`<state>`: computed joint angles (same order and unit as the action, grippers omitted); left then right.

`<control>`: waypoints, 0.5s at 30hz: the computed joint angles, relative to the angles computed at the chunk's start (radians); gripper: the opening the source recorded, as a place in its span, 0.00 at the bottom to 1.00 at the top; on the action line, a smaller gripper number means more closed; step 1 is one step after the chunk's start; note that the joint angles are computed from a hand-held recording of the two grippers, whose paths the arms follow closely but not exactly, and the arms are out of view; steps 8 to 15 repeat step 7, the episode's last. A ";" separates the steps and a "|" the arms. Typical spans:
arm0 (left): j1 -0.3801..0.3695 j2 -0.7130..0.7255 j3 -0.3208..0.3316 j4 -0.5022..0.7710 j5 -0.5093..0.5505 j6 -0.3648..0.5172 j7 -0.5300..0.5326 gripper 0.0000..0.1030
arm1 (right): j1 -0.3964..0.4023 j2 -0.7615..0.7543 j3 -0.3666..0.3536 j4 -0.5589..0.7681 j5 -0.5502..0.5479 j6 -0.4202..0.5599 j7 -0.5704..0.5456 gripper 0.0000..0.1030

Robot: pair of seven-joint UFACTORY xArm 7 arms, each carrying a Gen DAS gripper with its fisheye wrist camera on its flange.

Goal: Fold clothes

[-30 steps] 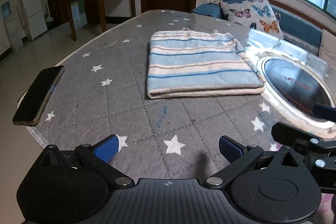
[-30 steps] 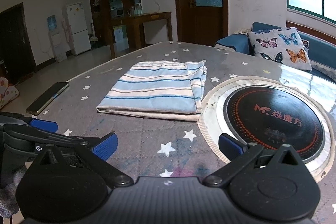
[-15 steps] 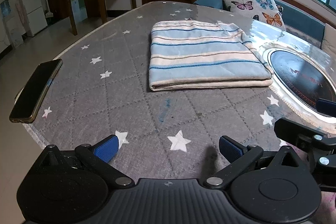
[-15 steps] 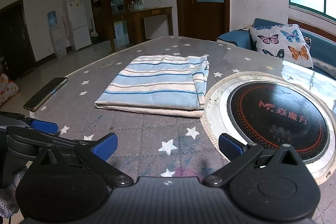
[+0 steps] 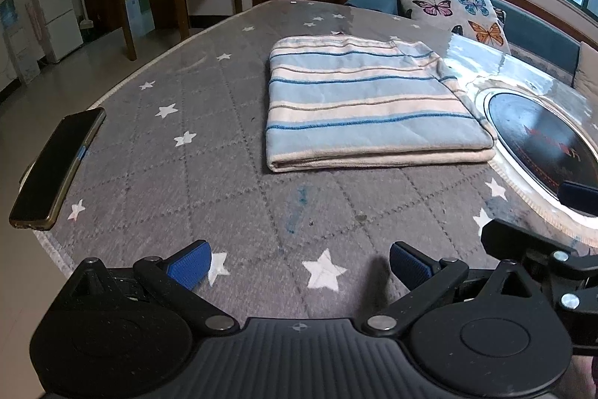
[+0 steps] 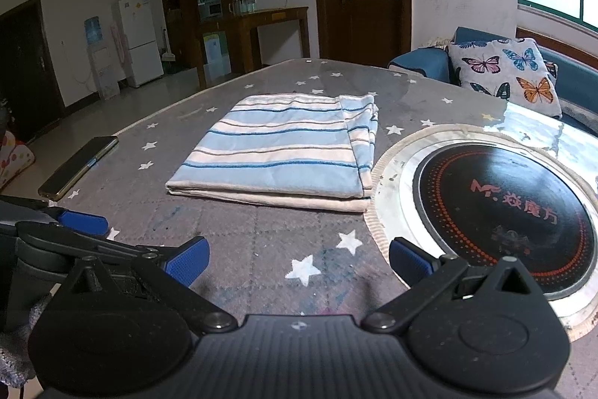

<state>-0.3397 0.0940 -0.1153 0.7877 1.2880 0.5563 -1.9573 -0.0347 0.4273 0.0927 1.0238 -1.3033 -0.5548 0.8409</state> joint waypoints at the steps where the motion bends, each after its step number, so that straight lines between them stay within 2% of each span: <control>1: 0.002 0.000 0.002 0.000 0.003 -0.003 -0.004 1.00 | 0.002 0.003 0.001 0.003 0.002 0.002 -0.001 1.00; 15: 0.006 -0.002 0.003 0.008 0.014 0.008 0.005 1.00 | 0.006 0.012 0.005 0.021 -0.011 0.012 0.016 1.00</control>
